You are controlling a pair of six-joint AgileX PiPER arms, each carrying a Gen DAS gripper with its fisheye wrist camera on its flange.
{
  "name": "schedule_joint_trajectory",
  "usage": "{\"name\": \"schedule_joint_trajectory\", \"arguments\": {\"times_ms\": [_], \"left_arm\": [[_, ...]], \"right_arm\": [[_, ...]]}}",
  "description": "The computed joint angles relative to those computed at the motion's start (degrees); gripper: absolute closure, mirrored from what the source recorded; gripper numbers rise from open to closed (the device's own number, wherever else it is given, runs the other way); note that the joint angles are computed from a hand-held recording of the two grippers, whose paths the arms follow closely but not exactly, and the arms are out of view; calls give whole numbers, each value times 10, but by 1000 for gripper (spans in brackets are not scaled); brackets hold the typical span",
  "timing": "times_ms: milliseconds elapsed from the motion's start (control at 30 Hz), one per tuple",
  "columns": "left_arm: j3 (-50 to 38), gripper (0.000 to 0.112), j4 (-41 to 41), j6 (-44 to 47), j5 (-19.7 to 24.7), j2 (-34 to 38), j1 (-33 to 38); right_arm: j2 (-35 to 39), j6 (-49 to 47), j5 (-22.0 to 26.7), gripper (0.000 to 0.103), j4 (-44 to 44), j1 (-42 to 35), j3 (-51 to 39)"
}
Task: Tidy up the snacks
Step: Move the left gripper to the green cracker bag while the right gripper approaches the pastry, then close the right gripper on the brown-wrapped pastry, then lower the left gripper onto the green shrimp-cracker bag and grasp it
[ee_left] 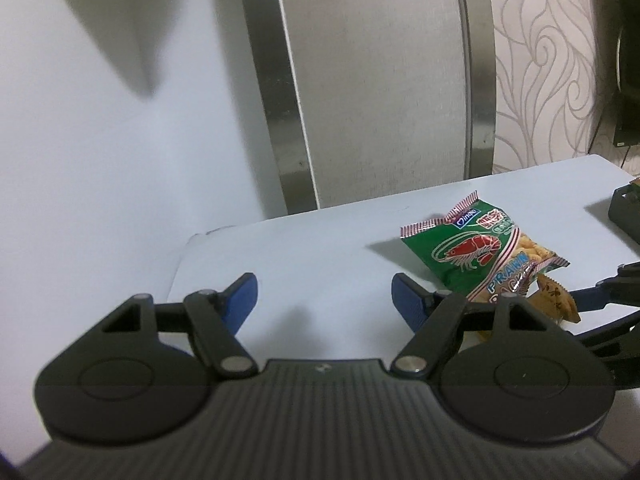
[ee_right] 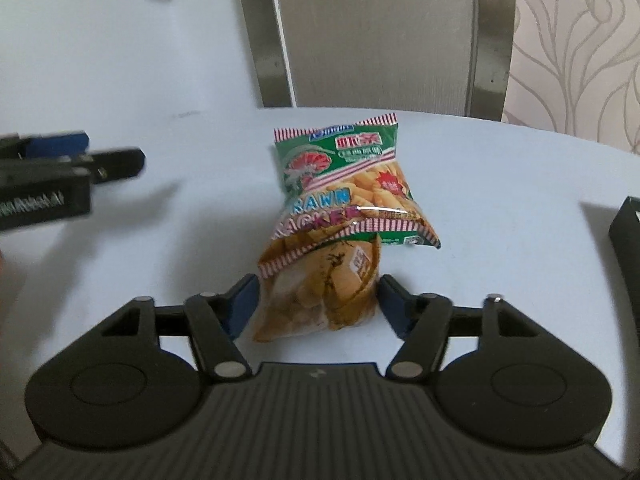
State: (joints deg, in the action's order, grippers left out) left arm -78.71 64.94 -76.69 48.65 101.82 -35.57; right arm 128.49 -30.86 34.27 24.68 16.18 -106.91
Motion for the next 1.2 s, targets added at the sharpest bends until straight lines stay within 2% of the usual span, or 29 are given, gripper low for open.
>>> {"name": "schedule_joint_trajectory", "arguments": {"times_ms": [167,267,400,500,633,800,867,933,1033,1133,1200], "left_arm": [[-53,37,-20,37,-30,40,6],[-83,37,-37,65,-66,62,7],[-154,33,-100,134,-103,117,9],[-200,33,-125,152,-105,155,6],[-278,33,-166,163,-69,201,3],[-426,31,-197,172,36,285,-5],[-506,23,-208,180,85,327,-8],[-549,24,-209,179,106,347,-12],[-496,24,-186,167,74,309,-26],[-386,24,-133,156,-10,250,-29],[-349,24,-80,179,-58,237,-18]], "right_arm": [[-16,-48,-18,43,26,-10,32],[-43,-65,-19,43,39,-22,72],[-91,-81,-26,43,57,-46,142],[-127,-94,-28,42,66,-66,193],[-157,-116,-31,42,85,-88,242],[-164,-122,-30,42,93,-92,258],[-161,-120,-26,42,90,-92,253],[-163,-119,-19,42,86,-93,252],[-163,-118,-8,42,82,-96,247],[-158,-117,-1,42,77,-97,237],[-150,-113,6,42,73,-97,223]]}}
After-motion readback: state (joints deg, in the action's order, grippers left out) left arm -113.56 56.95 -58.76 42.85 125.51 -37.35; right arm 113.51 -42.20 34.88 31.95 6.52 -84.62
